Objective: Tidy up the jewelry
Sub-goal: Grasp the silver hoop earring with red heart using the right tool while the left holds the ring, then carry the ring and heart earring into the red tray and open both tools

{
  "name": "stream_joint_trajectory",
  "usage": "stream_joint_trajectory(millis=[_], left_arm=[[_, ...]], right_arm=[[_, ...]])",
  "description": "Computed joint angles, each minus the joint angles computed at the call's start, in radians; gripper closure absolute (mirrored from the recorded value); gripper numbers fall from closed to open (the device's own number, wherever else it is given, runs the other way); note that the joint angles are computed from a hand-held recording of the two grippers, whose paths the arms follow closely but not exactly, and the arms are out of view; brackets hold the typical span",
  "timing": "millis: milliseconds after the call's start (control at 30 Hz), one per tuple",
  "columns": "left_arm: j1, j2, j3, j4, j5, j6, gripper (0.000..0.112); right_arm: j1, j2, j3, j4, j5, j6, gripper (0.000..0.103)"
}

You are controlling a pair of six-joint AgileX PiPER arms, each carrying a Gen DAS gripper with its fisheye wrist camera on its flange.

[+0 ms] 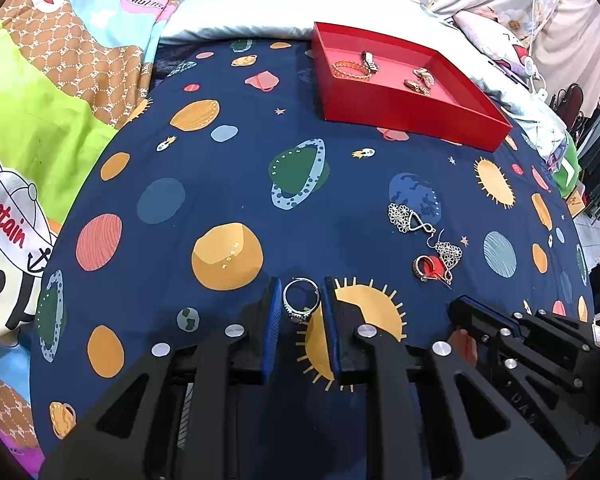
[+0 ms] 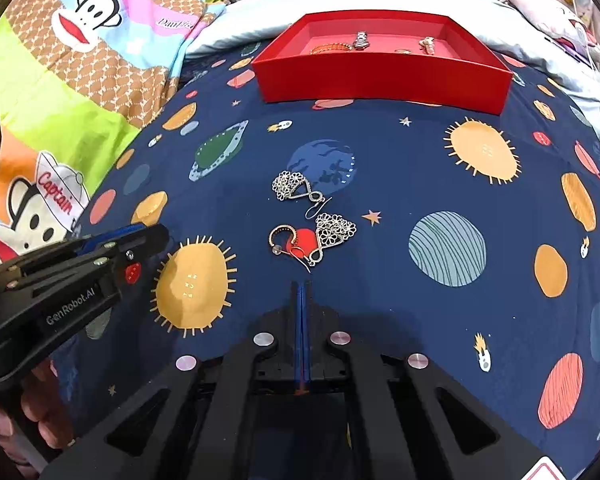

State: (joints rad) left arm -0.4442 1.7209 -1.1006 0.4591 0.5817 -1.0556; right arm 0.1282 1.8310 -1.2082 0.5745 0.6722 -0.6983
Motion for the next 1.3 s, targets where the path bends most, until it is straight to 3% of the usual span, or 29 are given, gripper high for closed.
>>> stream_joint_trajectory(millis=[233, 433, 633, 1067, 1300], left_arm=[[0.009, -0.016, 0.011, 0.003, -0.001, -0.005, 0.093], [0.022, -0.036, 0.031, -0.008, -0.01, 0.004, 0.093], [0.044, -0.052, 0.047, -0.039, -0.026, 0.027, 0.093], [0.032, -0.117, 0.039, -0.091, -0.038, 0.07, 0.093], [0.025, -0.129, -0.051, -0.108, -0.009, 0.114, 0.093]], right_arm=[[0.045, 0.025, -0.056, -0.006, -0.021, 0.013, 0.084], [0.089, 0.096, -0.141, -0.077, -0.016, 0.079, 0.084], [0.1, 0.077, -0.1, -0.097, -0.053, 0.074, 0.087], [-0.012, -0.047, -0.062, 0.062, 0.028, -0.037, 0.087], [-0.093, -0.084, -0.152, 0.106, 0.096, -0.054, 0.087]])
